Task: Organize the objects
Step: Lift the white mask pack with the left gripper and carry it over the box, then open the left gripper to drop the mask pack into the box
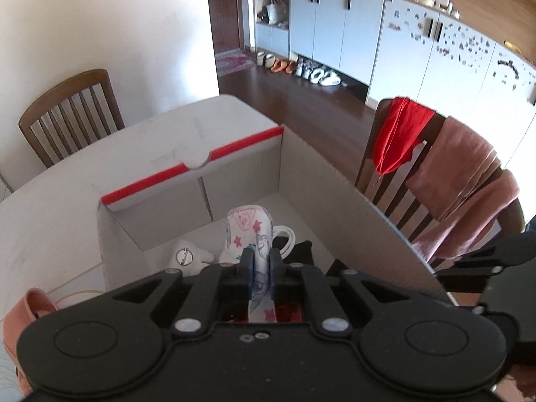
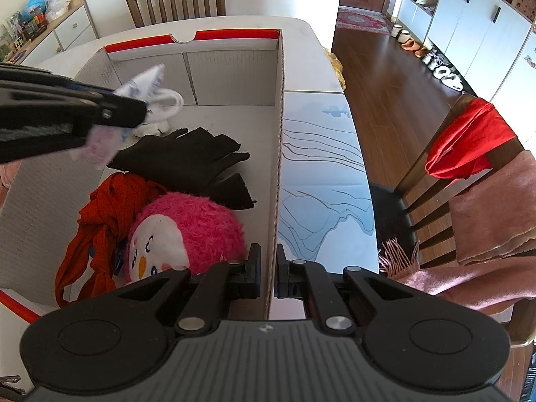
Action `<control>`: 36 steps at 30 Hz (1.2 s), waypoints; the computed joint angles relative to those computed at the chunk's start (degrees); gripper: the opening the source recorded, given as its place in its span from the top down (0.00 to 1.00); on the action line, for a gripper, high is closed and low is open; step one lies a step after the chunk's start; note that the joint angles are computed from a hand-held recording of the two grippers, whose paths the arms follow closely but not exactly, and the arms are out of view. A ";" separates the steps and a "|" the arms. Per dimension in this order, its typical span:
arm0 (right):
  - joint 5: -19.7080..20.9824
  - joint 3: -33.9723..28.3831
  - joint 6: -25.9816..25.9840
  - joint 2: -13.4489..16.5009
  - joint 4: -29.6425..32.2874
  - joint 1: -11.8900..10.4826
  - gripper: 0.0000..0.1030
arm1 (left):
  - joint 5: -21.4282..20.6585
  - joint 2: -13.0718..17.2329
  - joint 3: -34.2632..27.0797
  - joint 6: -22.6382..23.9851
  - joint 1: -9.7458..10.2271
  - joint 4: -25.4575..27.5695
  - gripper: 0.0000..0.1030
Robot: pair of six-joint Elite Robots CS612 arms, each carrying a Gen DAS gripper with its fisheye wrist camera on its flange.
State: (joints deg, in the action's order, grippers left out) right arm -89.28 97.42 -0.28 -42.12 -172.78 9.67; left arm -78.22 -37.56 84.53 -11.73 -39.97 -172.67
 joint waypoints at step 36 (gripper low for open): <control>0.29 0.51 -0.24 -0.14 0.15 -0.24 0.94 | -0.18 -1.20 2.55 -4.98 1.05 -0.62 0.37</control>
